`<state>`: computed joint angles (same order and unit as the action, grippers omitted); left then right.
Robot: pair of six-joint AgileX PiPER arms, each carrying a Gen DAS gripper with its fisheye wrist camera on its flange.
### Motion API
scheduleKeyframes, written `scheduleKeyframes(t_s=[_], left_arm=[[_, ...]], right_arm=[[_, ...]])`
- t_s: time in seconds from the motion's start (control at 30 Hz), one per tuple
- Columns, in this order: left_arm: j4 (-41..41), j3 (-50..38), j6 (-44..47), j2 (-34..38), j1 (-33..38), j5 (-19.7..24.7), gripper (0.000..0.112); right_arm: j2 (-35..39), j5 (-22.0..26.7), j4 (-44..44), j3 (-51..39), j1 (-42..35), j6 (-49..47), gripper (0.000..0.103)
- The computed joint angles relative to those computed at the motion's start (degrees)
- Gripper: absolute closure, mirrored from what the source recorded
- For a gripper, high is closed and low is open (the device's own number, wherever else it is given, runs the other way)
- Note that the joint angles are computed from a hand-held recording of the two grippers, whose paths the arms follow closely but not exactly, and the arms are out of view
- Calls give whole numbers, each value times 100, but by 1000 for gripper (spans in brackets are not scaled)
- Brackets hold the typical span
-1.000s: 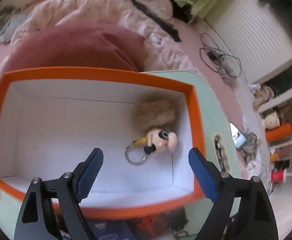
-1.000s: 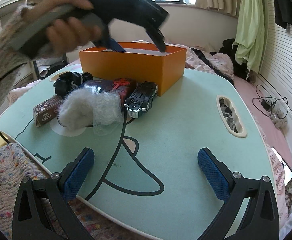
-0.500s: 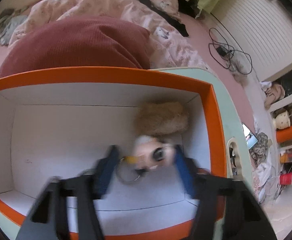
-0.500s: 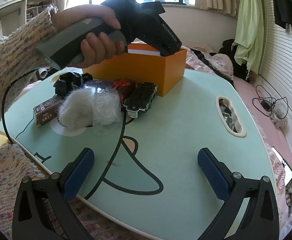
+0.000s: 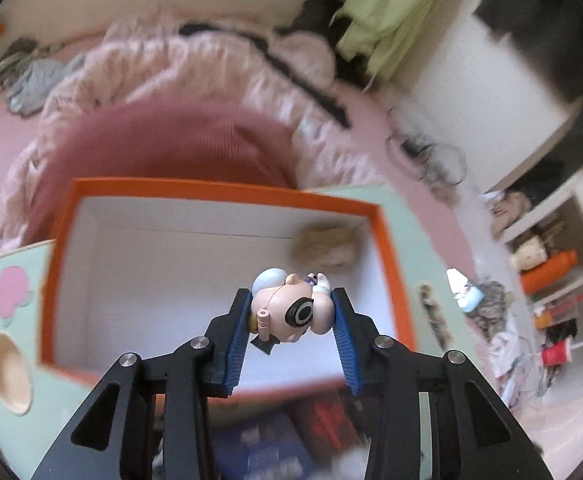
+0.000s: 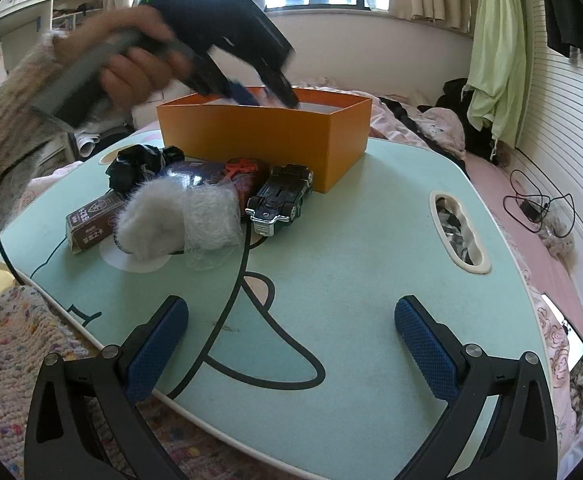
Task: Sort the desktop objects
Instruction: 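Lift the doll keychain out and set it beside the red box, then reach the right tool into the box and grasp the brown fur ball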
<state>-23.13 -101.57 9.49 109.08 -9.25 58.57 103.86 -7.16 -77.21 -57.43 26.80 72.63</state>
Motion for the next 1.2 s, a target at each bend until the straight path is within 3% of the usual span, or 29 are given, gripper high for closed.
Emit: scheduleKeyframes(t_s=[0.1,0.2,0.43,0.57,0.7,0.83,0.97,1.03,1.13,1.2], left_arm=[[-566,1293,698,-1001,298,-461,74],[-557,2286,1005,-1583,328,-832,74],[-915,3062,1399,-1483,373,-1398,73],[-1597,3293,1917,-1664,588,-1255,44],[-2186,3830,2667,-2393,966,-1224,37],[-1688,4646,2874,-3443,1047,-1721,19],[-866,5412,2701,-4107,1320,-1828,17],[-556,5918,2742,-4455,1413,-2083,17],[-1337,6722,4125,-5018,1771,-2168,17],[-1559,7030,4456,-5019,1742,-2258,16]], right_arm=[[-2,0,-2,2,1,1,0],[-2,1,41,7,3,-44,0],[-5,13,117,14,10,-110,0],[-5,14,193,20,15,-183,0],[4,12,225,15,14,-216,0],[-7,31,335,32,22,-310,0],[-31,43,199,46,3,-174,0],[-37,52,13,37,-3,10,0],[-59,69,-206,57,5,234,0],[-58,85,-334,48,9,370,0]])
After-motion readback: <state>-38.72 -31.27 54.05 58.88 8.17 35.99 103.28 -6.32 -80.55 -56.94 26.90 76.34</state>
